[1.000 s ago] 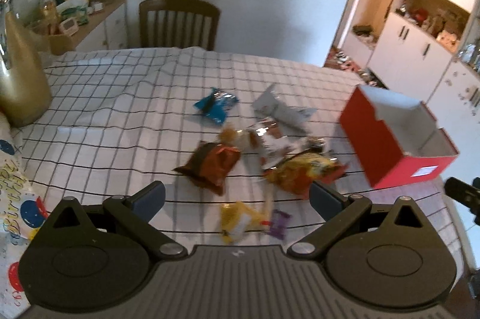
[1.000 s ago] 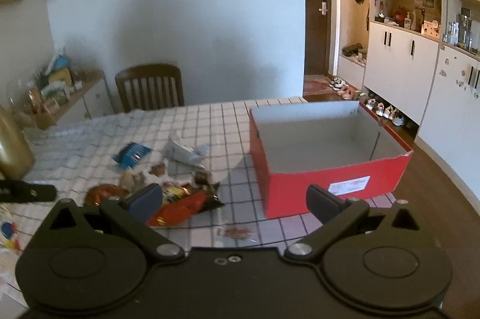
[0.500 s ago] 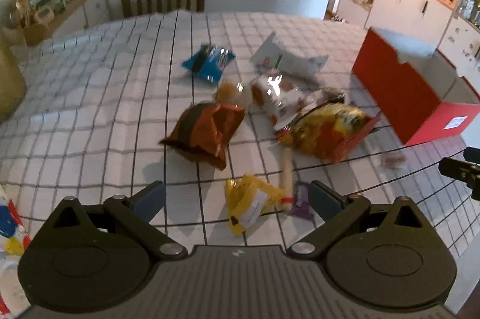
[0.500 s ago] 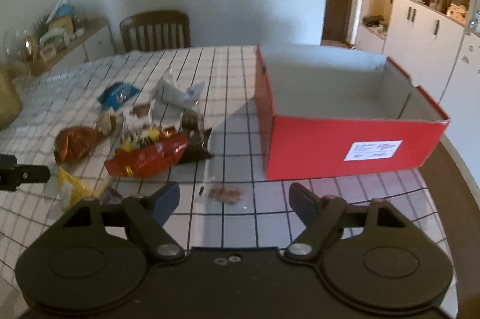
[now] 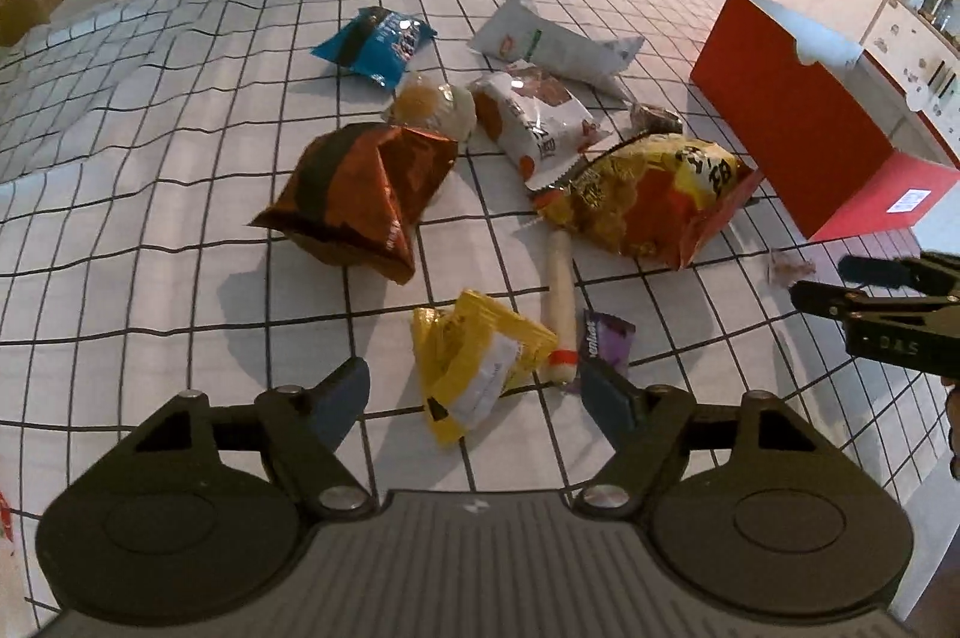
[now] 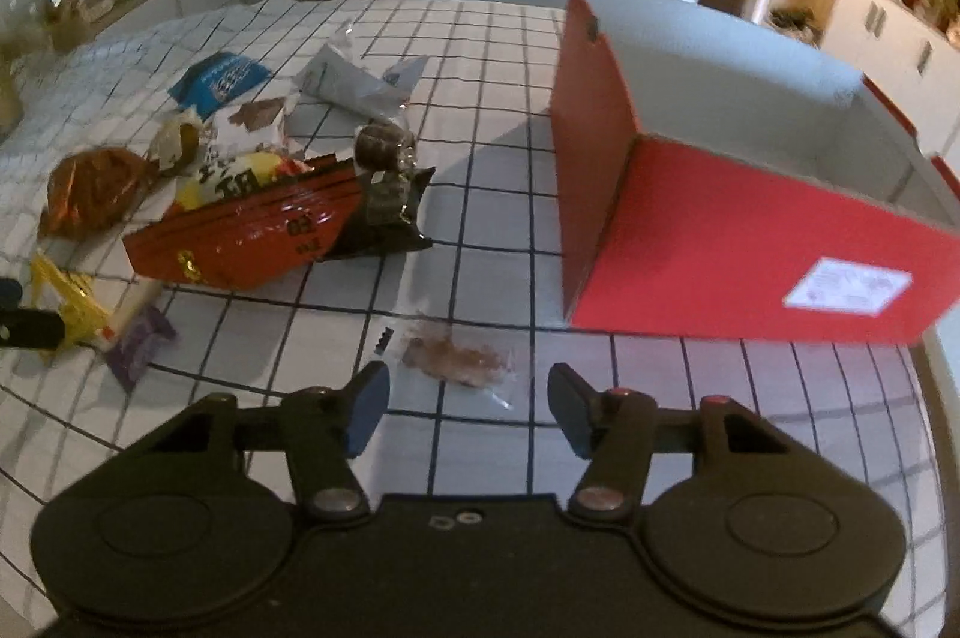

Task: Organize snacks
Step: 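Grasp the yellow wrapper with the left tool while the right tool grasps the clear jerky bag, then carry the yellow wrapper and jerky bag with both tools over the red box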

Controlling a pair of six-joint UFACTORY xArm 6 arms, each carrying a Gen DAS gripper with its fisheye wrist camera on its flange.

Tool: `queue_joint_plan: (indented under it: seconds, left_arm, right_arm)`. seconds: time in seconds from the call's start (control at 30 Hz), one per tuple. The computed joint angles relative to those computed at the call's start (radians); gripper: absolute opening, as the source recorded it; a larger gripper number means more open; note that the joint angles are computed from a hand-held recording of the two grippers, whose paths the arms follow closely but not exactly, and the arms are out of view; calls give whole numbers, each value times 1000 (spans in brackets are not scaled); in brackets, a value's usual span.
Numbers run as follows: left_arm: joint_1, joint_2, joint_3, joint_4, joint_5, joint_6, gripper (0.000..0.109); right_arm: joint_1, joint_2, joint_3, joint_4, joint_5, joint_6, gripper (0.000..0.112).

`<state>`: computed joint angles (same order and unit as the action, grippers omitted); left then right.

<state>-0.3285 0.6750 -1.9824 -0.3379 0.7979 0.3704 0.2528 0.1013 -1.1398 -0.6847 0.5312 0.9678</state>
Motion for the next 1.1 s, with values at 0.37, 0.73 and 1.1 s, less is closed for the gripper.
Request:
queue_joint_plan:
  seconds: [0.37, 0.73, 1.1]
  left_arm:
    - [4, 56, -87, -3, 73, -27, 61]
    - [8, 88, -139, -8, 106, -45, 38]
    - [9, 65, -96, 1, 70, -66, 21]
  right_arm:
    - [-38, 59, -62, 178, -31, -463, 48]
    - [-47, 47, -46, 465, -40, -707, 28]
    - [-4, 20, -22, 272, -19, -434, 17]
